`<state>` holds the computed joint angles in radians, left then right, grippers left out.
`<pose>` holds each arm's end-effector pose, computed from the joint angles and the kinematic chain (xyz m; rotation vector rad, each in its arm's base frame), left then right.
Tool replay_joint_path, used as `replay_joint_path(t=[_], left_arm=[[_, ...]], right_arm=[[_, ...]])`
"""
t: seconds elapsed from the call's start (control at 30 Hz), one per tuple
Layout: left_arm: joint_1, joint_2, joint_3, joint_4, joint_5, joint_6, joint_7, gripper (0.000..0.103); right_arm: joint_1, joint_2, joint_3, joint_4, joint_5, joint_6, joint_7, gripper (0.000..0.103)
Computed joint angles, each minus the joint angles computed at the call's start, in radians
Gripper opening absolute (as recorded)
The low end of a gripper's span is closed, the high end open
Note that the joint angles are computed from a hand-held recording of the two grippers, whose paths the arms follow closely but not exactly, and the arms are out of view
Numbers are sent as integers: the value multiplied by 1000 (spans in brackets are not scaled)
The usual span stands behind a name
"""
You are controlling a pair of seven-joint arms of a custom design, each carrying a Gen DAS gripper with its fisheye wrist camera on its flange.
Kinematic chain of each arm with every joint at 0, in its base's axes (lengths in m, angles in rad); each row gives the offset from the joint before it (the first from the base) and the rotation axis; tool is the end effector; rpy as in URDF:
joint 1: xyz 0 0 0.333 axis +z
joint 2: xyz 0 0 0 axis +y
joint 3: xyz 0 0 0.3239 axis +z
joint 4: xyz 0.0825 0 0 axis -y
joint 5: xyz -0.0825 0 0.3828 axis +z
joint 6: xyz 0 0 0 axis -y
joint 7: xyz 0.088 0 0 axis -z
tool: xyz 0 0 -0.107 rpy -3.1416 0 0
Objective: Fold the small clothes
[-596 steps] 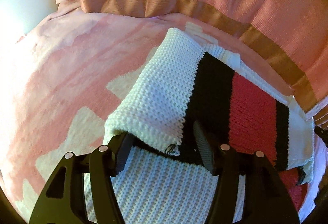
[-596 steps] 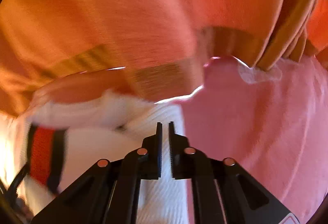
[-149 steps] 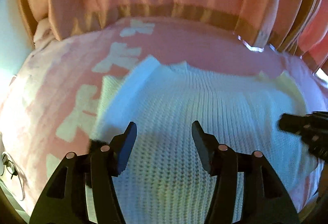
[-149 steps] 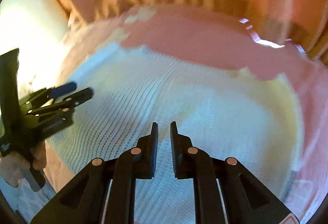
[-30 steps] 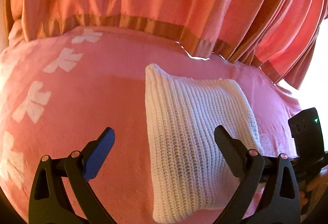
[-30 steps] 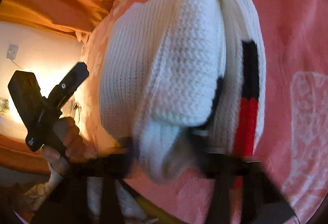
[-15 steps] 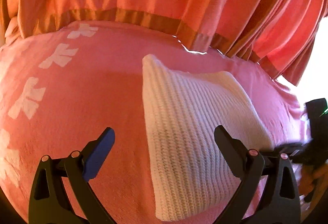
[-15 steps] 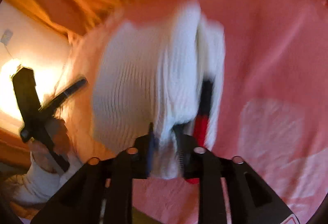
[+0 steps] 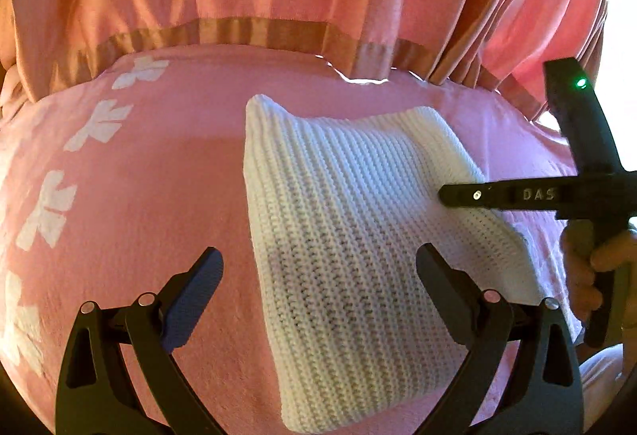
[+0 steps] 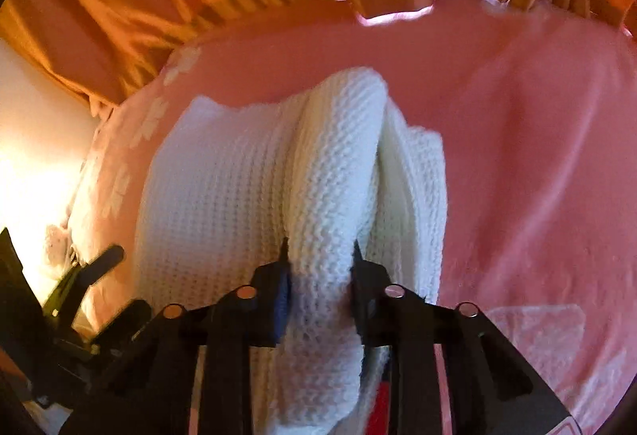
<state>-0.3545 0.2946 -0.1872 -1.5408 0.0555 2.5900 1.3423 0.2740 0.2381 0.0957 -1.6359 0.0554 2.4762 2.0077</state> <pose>0.6092 -0.3455 0.5839 -1.5685 2.1708 -0.9865 0.6360 0.2390 0.5551 -1.7007 1.8986 -0.2134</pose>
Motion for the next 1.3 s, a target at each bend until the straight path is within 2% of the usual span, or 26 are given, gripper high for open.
replay_joint_path(t=[0.07,0.17,0.2,0.23,0.27,0.37,0.47,0.57,0.6,0.67,0.73,0.8,0.87,0.97,1.07,1.1,1.3], left_arm=[[-1,0,2,1,1,-8,-9,95],[-6,-1,6,-1,19,-15,-16,95],[-5,-1,4,-1,18,-15,-12,95],[-7,0,5,0,24,-21,-15,95],[-11,2,7,2,32,-26,-20,95],[-16,10,11,9,47,-46,-32,95],[-23,13,17,11,68,-52,-57,95],[-24,10,16,6,80,-48,-61,95],[-25,11,17,6,88,-46,-64,95],[-27,13,17,5,95,-48,-67,95],[-29,16,19,6,101,-55,-74,95],[-28,17,15,6,99,-57,-69,95],[-33,17,16,3,109,-54,-69,95],[-39,11,18,-6,128,-49,-75,95],[-36,7,14,-12,121,-49,-74,95],[-38,6,14,-13,125,-50,-76,95],[-49,4,19,-20,160,-50,-96,95]], right_arm=[[25,-53,-8,-36,-74,67,22,19],[39,-117,-14,-107,-147,113,60,22],[41,-107,-18,-95,-181,63,75,26],[45,-62,-26,-59,-216,-29,99,27],[48,-28,-33,-40,-204,-65,99,28],[33,-35,-24,-41,-191,-40,113,32],[52,-142,-31,-141,-286,41,187,32],[47,-221,-13,-226,-229,88,155,34],[48,-237,-7,-252,-188,111,117,32],[51,-227,-3,-255,-114,100,38,20],[54,-185,-1,-225,-126,9,21,7],[56,-154,-9,-212,-212,-46,67,5],[48,-163,-8,-217,-181,-34,62,5],[37,-206,-9,-252,-117,22,62,10],[36,-226,-12,-266,-172,74,111,19],[35,-219,-12,-258,-167,81,108,25],[36,-160,-15,-204,-226,22,173,41]])
